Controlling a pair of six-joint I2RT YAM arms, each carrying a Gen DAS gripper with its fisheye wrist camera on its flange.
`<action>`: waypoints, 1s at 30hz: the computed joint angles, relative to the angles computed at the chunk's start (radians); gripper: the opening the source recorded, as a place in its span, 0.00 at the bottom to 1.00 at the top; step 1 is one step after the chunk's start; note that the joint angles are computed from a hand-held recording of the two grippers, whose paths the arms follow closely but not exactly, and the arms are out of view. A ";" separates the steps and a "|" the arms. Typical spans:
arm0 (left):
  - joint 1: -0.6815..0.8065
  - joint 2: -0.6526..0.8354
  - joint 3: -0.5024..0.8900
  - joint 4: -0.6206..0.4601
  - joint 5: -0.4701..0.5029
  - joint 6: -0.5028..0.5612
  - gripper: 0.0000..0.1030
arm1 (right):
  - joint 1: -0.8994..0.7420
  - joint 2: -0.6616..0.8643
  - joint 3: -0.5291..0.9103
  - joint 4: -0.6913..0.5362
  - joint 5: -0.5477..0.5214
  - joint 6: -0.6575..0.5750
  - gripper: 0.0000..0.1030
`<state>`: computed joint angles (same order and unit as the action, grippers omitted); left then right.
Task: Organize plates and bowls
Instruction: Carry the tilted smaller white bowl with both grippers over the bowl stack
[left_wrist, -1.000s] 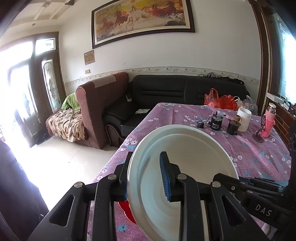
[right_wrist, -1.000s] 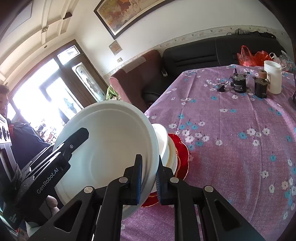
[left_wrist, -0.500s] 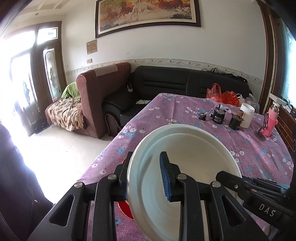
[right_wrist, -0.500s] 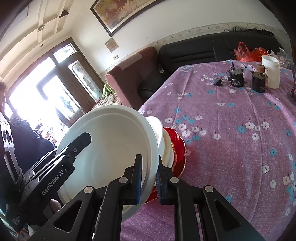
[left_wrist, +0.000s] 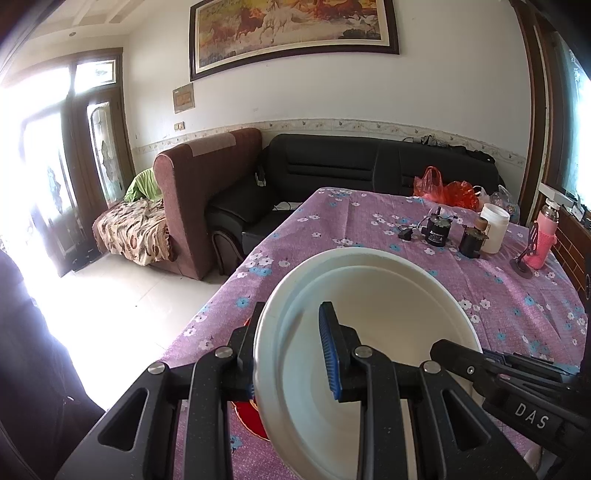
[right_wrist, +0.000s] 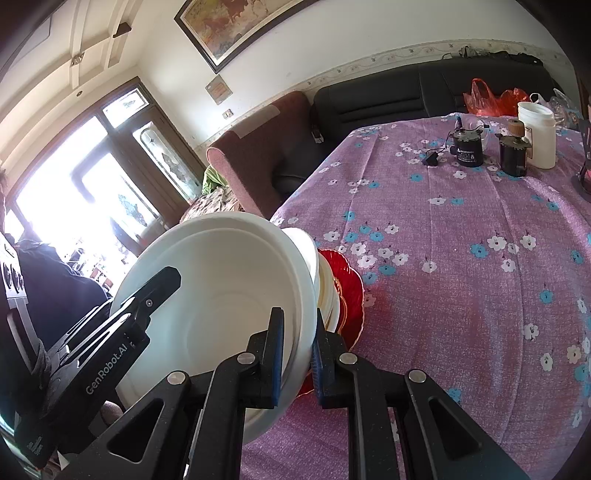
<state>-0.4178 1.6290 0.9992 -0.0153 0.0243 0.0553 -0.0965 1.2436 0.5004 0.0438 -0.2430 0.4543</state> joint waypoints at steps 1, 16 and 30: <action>0.001 -0.003 -0.001 0.002 0.000 0.001 0.25 | 0.002 0.000 0.001 0.000 0.001 0.001 0.14; 0.049 -0.017 -0.003 0.031 0.019 -0.011 0.30 | 0.061 0.094 0.045 0.096 0.015 0.020 0.15; 0.068 0.104 0.198 -0.051 -0.007 0.043 0.31 | 0.084 0.119 0.228 -0.022 0.084 -0.031 0.14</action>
